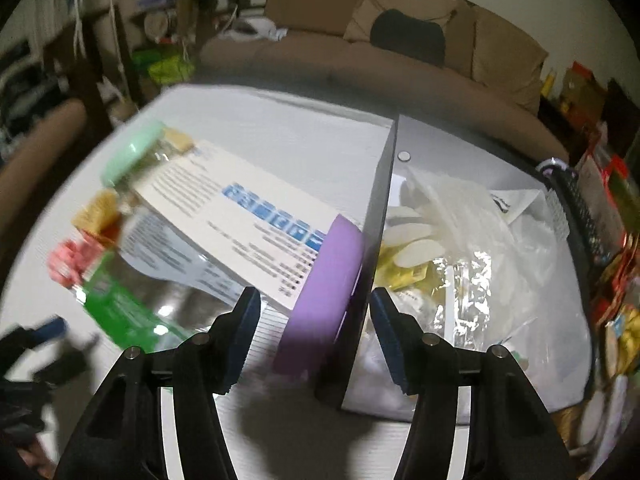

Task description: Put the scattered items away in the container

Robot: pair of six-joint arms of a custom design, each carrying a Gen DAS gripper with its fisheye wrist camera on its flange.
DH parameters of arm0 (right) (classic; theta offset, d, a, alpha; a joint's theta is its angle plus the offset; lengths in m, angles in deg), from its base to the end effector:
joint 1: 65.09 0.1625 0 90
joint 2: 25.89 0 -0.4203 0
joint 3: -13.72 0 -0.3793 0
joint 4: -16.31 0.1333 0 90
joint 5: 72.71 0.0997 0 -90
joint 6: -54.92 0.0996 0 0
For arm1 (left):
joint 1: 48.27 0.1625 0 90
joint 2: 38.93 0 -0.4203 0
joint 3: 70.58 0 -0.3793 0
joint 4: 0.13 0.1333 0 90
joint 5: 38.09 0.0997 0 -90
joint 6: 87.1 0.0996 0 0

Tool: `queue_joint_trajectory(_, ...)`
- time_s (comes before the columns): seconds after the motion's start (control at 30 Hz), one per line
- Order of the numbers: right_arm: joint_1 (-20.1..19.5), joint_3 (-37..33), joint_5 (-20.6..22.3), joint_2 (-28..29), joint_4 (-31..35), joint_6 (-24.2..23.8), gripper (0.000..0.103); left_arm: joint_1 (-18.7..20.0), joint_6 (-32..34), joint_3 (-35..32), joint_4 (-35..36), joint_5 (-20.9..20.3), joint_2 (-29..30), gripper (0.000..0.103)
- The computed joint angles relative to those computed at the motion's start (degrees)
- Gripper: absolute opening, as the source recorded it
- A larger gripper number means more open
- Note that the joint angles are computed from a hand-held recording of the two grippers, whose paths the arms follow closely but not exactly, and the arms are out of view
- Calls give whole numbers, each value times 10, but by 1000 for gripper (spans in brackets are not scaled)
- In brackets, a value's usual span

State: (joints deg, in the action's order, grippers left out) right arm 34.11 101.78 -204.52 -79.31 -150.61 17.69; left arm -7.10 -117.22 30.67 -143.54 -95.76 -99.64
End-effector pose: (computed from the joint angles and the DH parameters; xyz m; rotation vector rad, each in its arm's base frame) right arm 0.1758 -0.6667 0.2966 0.5685 -2.1496 0.6217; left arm -0.3362 -0.5419 0.2227 0.3582 2.7275 -0.7460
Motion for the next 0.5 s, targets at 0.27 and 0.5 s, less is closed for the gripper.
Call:
queue_joint_trajectory(0.27,-21,20,60,-59,87,63,32,-1,12,-8,-25,-26,12,69)
queue_joint_trajectory(0.5,-19,91,121,-143,153,106,16,-14,52,-27,-19,-62,42,69)
